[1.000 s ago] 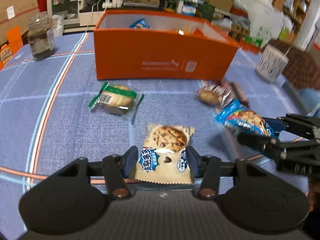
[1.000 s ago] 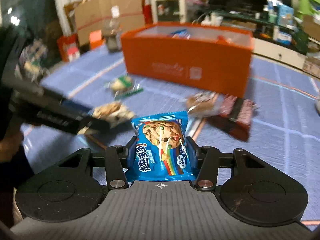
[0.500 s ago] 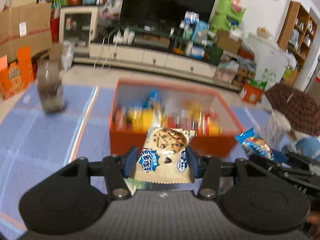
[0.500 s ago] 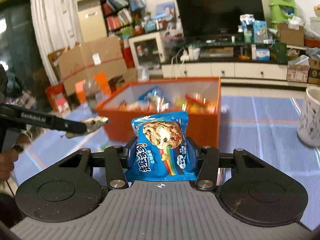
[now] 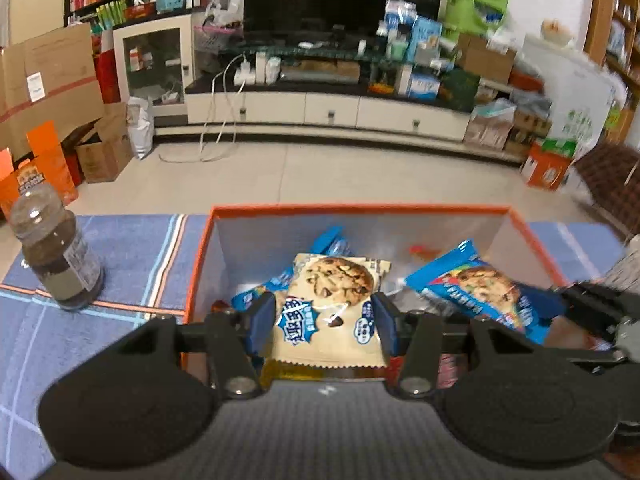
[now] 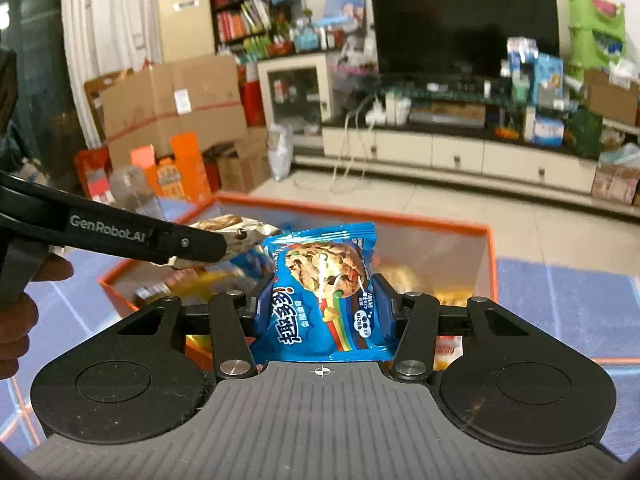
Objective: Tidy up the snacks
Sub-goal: 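Carry both cookie packets into the orange box and open both grippers, then move both grippers back toward the green bun packet and round pastry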
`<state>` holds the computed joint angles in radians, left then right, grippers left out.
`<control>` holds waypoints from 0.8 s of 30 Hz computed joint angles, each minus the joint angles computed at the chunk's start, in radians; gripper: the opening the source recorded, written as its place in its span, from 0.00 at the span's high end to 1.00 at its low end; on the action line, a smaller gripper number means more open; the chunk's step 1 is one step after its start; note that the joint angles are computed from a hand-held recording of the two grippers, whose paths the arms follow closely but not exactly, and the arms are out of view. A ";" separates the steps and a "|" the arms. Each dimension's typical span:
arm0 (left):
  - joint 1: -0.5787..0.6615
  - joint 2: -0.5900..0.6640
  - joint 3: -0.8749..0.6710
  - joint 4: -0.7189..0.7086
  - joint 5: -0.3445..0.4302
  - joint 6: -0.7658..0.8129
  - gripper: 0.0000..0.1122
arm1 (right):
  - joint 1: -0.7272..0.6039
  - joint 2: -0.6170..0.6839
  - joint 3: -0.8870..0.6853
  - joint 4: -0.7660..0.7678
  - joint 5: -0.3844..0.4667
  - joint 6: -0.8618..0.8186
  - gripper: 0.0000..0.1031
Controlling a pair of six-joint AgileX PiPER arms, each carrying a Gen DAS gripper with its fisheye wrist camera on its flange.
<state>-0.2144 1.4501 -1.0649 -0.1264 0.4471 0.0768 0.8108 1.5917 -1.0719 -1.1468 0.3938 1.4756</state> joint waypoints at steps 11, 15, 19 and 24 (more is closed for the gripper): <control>0.010 -0.231 0.153 0.010 -0.051 -0.023 0.27 | 0.092 -0.166 0.109 -0.141 0.123 0.197 0.24; -0.025 -0.432 0.294 0.022 -0.020 -0.073 0.13 | 0.280 -0.310 0.235 -0.161 0.322 0.311 0.17; -0.085 -0.559 0.427 0.024 0.033 -0.124 0.13 | 0.495 -0.403 0.359 -0.099 0.523 0.462 0.17; -0.172 -0.532 0.512 0.229 0.019 -0.341 0.13 | 0.591 -0.363 0.448 -0.038 0.519 0.548 0.20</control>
